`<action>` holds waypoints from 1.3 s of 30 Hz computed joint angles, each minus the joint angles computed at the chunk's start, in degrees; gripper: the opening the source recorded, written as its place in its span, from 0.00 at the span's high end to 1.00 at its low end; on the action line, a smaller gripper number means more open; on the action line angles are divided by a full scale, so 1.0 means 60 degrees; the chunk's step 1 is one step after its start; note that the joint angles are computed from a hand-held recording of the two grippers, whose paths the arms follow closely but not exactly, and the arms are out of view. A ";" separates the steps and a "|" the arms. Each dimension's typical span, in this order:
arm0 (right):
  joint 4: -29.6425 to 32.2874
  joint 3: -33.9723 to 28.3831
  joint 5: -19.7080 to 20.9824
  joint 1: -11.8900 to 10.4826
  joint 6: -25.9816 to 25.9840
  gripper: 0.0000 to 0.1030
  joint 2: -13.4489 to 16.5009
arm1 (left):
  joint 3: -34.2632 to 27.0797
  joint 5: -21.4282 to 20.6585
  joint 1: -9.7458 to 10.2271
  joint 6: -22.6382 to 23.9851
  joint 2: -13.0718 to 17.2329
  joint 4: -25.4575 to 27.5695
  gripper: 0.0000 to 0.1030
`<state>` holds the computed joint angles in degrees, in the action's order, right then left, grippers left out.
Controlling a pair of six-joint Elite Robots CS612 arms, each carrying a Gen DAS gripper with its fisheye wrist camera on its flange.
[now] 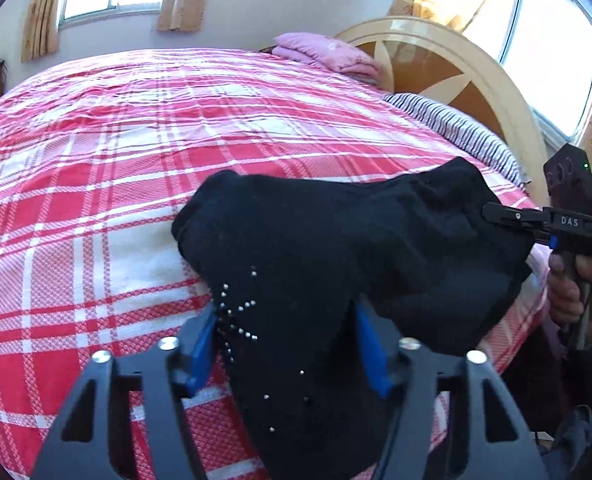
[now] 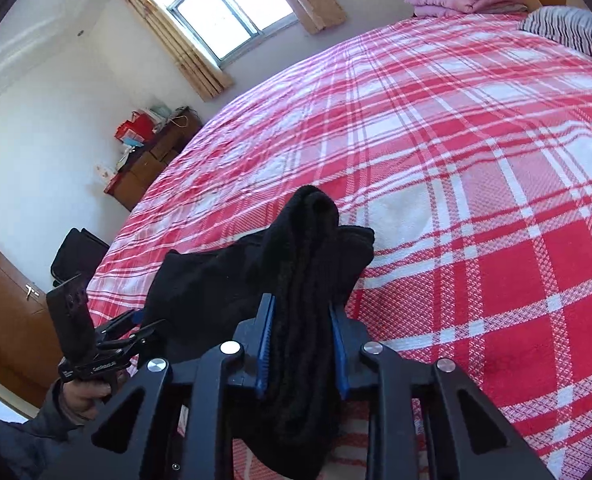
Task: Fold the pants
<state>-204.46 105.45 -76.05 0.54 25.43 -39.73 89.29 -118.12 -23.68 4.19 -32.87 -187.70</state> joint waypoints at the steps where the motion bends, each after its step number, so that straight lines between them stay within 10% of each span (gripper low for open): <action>1: -0.0032 0.0003 0.0003 0.0013 -0.0010 0.75 -0.0014 | -0.0026 -0.0175 0.0032 -0.0012 0.0019 -0.0006 0.54; 6: -0.0195 -0.0026 -0.0006 0.0123 -0.0200 0.76 -0.0119 | -0.0013 -0.0581 0.0133 0.0022 -0.0042 -0.0092 0.84; 18: 0.1111 -0.1901 0.0793 0.0426 -0.1164 0.76 0.0170 | -0.0321 -0.0712 0.0803 -0.0705 -0.0200 -0.0351 0.86; 32: 0.5976 -0.8606 0.2276 0.1189 -0.2230 0.76 0.3201 | -0.1205 0.2242 0.1693 -0.1179 0.0129 -0.0593 0.86; 39: 0.7182 -1.0047 0.2145 0.1197 -0.1588 0.76 0.4192 | -0.1736 0.2680 0.1734 -0.1379 0.0712 0.0097 0.72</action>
